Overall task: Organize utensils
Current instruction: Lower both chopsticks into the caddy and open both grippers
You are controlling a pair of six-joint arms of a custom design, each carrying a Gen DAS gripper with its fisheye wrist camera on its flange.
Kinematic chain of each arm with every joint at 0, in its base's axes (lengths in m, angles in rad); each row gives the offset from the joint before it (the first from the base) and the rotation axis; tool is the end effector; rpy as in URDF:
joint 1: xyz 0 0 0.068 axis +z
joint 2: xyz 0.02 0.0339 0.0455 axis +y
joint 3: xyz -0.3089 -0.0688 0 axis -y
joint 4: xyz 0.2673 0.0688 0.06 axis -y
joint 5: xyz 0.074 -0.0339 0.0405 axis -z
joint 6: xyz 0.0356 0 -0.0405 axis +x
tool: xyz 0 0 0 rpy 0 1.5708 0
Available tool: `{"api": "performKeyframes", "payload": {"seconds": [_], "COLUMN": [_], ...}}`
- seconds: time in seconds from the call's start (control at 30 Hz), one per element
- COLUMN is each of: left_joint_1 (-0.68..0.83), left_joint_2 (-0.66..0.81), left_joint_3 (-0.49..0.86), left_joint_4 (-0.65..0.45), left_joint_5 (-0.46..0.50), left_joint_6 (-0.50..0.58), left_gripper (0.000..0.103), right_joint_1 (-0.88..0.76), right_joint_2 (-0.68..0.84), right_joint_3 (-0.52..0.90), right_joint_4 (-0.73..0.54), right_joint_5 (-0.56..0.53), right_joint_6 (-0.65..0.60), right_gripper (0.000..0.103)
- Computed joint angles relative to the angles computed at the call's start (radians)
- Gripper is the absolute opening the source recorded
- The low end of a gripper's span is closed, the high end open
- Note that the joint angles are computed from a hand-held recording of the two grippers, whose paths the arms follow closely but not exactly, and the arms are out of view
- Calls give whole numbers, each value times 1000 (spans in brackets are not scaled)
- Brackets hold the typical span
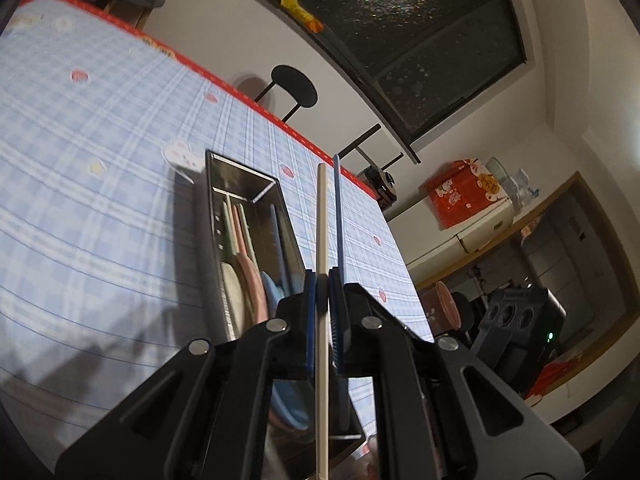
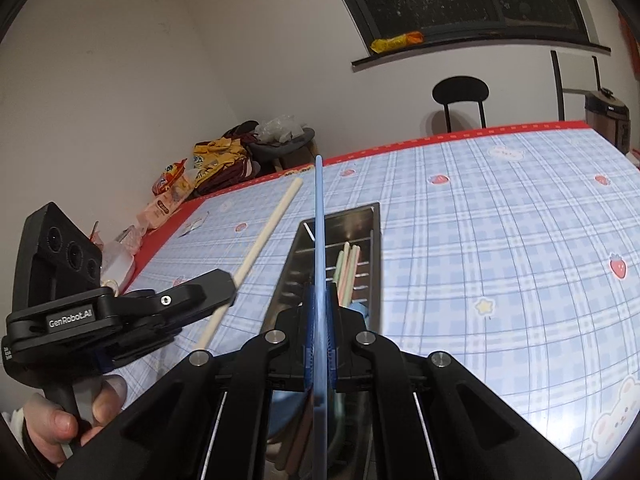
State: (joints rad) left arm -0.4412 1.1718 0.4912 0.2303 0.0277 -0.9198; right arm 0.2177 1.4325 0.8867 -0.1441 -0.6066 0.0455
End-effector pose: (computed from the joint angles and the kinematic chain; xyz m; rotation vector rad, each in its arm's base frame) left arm 0.2204 -0.1052 0.2289 -0.4885 2.0807 -0.8665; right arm 0.3048 0.0882 0.2663 -0.5165 2.1807 0.8250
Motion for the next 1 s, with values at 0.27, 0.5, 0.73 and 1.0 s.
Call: {"api": "performKeyframes", "payload": {"seconds": [0.27, 0.5, 0.73, 1.0], "left_joint_1": [-9, -23, -17, -10], "left_joint_2": [128, 178, 205, 227], "left_joint_3": [5, 19, 24, 38], "left_joint_4": [127, 148, 154, 149], "left_joint_5": [18, -43, -63, -67], "left_joint_6": [-99, -136, -151, -150], "left_gripper": [10, 10, 9, 10], "right_joint_1": [-12, -7, -1, 1], "right_joint_2": [15, 25, 52, 61], "right_joint_3": [4, 3, 13, 16], "right_joint_4": [-19, -21, -20, -21], "right_joint_5": [7, 17, 36, 41], "right_joint_6": [-4, -6, 4, 5], "right_gripper": [6, 6, 6, 6]}}
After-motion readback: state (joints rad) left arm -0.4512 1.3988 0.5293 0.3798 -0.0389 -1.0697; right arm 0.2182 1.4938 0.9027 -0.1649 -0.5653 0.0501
